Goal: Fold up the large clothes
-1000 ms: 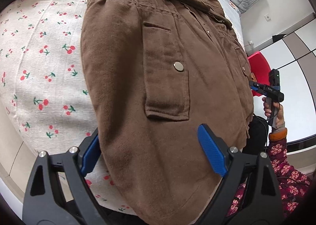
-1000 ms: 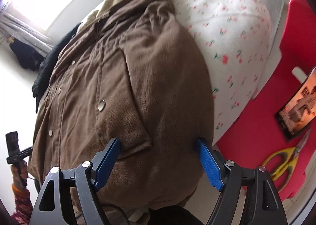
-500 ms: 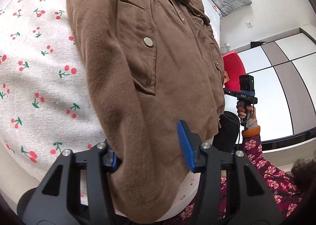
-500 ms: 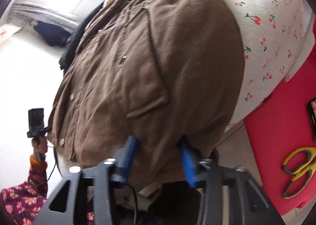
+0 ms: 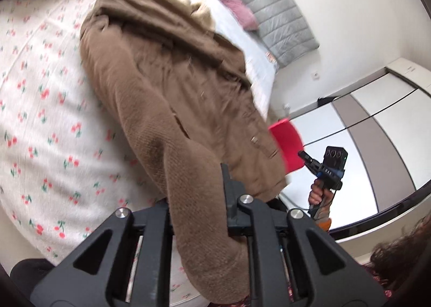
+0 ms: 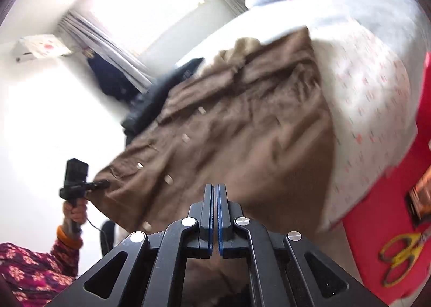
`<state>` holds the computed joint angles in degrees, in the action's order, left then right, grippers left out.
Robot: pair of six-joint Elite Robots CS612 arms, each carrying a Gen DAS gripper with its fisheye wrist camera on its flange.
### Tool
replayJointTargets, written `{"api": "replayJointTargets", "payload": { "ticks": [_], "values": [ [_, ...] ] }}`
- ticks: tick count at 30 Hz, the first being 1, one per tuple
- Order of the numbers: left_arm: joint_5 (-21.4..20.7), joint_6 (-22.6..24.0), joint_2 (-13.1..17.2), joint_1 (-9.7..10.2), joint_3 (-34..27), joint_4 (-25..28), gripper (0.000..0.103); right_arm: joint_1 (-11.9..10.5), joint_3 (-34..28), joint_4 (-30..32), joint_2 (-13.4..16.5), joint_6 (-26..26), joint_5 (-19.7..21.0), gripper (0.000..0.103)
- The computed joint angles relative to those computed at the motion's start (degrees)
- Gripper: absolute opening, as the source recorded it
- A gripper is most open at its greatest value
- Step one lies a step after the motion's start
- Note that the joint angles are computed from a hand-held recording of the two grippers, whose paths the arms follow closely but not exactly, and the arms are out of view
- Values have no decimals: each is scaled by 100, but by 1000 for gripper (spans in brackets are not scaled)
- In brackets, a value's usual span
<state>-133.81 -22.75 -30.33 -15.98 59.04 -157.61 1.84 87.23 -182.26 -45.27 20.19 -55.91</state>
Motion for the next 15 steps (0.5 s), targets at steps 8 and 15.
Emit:
{"api": "replayJointTargets", "payload": {
  "ticks": [8,15],
  "values": [
    [337,631,-39,-17,-176,764,14,-16,-327,1091,7,-255,-710,76],
    [541,651,-105,36,91,1077,14,-350,-240,1716,398,-65,-341,86]
  ]
}}
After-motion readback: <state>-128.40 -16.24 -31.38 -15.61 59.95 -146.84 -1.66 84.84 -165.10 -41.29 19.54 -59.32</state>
